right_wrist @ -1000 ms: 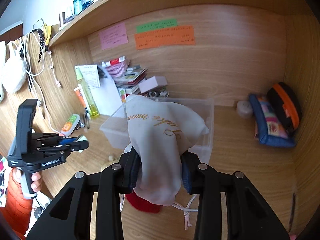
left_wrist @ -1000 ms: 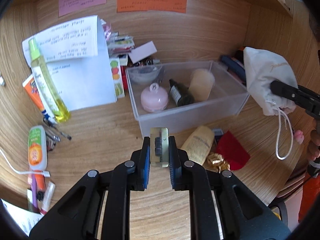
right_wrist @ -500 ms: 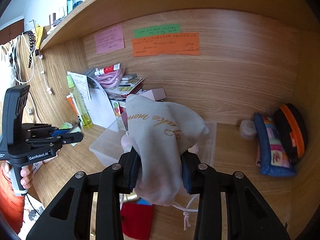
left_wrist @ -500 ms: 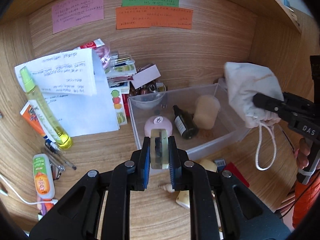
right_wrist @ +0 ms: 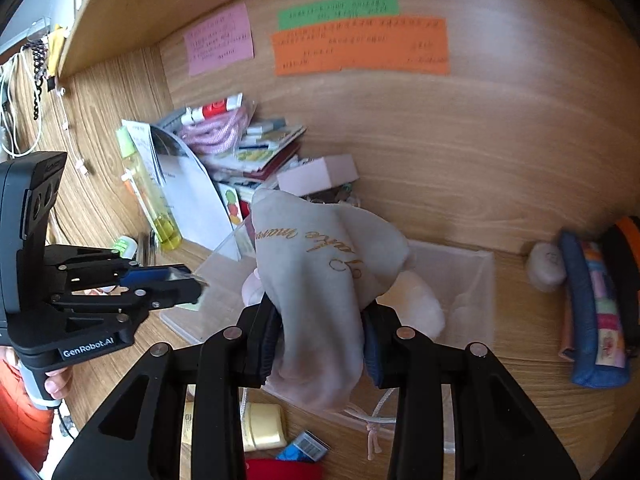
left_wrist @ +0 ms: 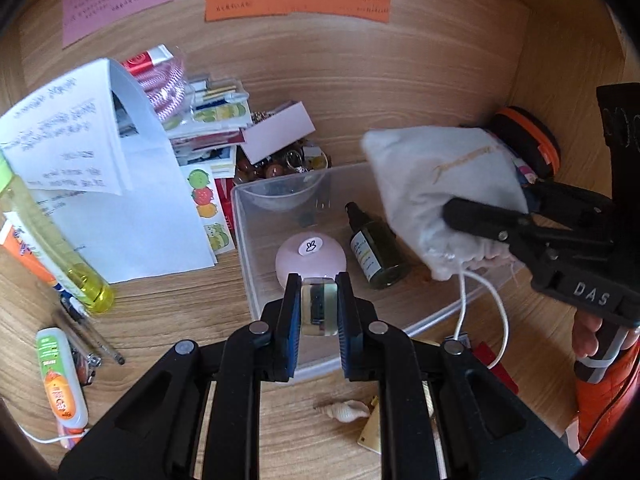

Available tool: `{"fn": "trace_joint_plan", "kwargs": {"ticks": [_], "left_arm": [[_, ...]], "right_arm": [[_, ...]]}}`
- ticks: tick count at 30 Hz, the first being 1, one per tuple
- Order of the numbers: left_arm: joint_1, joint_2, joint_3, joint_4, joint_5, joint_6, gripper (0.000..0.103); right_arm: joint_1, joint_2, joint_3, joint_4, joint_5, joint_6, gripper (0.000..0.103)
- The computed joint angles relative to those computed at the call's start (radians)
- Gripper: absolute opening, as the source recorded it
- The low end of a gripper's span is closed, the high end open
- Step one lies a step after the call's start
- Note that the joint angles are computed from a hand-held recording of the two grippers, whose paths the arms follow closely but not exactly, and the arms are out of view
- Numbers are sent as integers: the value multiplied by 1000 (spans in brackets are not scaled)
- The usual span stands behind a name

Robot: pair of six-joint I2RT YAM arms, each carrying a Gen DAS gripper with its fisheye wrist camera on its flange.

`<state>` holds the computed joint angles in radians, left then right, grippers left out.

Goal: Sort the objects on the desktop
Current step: 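Carry the white pouch and green eraser over the clear box, then open both grippers to drop the pouch and eraser into the box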

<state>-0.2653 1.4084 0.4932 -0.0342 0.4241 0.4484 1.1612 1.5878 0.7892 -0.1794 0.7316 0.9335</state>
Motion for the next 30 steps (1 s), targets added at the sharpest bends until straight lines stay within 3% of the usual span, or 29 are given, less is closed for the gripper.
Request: {"fn": "trace_joint_plan", "kwargs": {"ticks": [10, 18, 30], "left_arm": [[-25, 142, 38, 66, -20, -5, 15], [-59, 195, 38, 100, -56, 0, 15], [-93, 199, 34, 118, -114, -25, 15]], "right_arm": [[-62, 149, 30, 97, -99, -70, 33], [-51, 237, 81, 79, -107, -87, 34], [-53, 221, 48, 111, -107, -68, 49]]}}
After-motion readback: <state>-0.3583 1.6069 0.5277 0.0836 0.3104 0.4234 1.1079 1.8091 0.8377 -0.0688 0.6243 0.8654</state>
